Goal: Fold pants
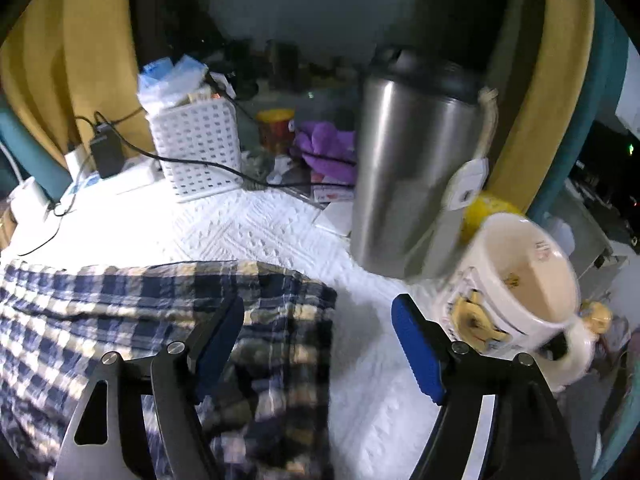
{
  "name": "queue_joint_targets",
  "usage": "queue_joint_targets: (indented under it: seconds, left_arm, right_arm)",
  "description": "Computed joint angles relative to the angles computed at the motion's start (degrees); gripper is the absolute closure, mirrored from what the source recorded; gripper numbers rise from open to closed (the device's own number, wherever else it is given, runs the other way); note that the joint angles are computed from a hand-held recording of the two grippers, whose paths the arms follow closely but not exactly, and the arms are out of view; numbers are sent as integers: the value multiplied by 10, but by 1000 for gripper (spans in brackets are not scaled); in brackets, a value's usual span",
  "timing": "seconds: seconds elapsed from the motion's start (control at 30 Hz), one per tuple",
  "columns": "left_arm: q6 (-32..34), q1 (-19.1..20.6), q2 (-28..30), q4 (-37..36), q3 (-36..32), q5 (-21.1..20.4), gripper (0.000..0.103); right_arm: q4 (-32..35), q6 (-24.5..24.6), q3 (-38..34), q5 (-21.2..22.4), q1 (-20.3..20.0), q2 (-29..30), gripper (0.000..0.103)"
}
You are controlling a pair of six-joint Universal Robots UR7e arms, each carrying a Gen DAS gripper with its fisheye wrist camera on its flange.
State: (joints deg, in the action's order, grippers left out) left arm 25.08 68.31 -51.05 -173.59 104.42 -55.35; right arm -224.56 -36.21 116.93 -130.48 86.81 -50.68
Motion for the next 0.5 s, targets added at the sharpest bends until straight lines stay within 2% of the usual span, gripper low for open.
queue_joint_targets:
  seconds: [0.1, 0.17, 0.27, 0.5]
  left_arm:
    - [-20, -9, -46, 3, 49, -29, 53]
    - [-37, -15, -74, 2, 87, -41, 43]
    - [-59, -19, -104, 14, 125, -58, 42]
    - [-87, -33, -170, 6, 227, -61, 42]
  right_arm:
    - [-31, -1, 39, -5, 7, -15, 25]
    - [-52, 3, 65, -10, 11, -24, 25]
    - [-98, 7, 113, -16, 12, -33, 25]
    - [-212, 21, 224, -14, -4, -39, 25]
